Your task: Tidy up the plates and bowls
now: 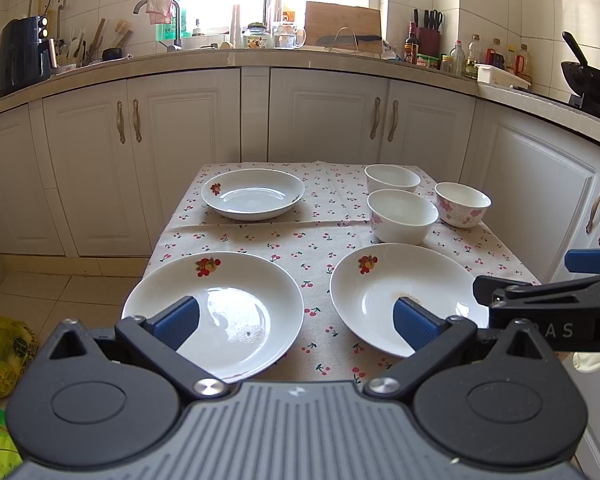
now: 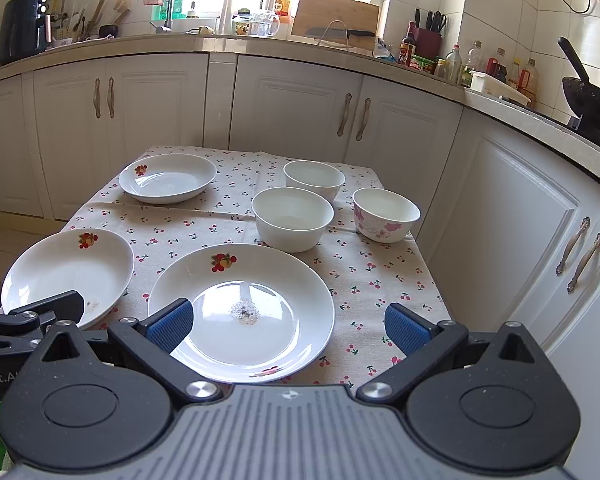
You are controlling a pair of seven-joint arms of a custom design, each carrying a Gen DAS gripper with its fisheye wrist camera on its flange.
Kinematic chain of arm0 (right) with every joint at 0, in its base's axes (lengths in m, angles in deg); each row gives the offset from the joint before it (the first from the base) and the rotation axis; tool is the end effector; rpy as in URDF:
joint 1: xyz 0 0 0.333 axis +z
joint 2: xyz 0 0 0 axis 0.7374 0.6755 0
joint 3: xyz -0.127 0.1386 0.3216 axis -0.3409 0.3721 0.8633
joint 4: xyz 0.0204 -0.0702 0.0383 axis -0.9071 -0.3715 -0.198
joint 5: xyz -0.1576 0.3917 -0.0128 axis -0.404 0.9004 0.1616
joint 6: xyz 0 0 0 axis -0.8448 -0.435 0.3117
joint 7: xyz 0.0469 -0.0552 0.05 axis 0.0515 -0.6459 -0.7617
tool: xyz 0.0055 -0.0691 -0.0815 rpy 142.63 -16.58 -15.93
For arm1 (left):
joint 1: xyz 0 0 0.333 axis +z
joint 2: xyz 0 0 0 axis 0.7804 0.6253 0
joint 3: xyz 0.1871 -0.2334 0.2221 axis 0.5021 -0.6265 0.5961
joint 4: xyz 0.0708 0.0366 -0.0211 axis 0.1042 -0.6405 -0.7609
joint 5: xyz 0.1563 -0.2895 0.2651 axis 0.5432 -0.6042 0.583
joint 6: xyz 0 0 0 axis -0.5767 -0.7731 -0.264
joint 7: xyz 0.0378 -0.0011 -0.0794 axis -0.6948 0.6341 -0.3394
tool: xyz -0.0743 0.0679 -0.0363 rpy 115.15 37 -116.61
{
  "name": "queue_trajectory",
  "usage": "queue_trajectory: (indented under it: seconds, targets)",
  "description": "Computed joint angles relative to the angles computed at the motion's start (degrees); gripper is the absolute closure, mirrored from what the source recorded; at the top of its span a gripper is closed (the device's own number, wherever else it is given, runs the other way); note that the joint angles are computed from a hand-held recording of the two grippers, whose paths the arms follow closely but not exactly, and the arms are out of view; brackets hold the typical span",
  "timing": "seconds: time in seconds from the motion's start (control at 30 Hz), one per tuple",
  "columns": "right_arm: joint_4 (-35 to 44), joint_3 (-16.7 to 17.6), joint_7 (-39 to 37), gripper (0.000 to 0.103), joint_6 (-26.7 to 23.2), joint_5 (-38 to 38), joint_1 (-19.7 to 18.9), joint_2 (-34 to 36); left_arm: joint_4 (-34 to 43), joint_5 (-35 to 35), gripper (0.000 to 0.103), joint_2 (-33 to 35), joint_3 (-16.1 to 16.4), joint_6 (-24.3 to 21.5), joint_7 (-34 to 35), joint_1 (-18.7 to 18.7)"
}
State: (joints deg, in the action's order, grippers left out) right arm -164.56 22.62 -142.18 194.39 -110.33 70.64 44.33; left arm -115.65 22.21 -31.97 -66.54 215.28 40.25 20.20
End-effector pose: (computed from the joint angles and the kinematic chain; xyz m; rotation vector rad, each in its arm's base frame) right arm 0.6043 0.2791 0.4179 -1.6487 1.7707 -1.0370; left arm 0.6227 -0.2514 0.3994 -1.4669 1.8293 -1.0393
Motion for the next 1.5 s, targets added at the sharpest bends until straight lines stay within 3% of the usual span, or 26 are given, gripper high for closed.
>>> queue_trajectory:
  seconds: [1.07,1.5]
  targets:
    - [-0.5,0.1,-0.1,0.0,-0.3,0.0,-0.2,-0.5,-0.1,0.7,0.001,-0.3,-0.4,-0.4,-0.4,0.5]
    - [1.2,-0.3,-1.6,0.0,0.9,-1.5,-0.1,0.7,0.7,5.6,0.001,0.7,-3.2,-0.1,-3.8,4.6]
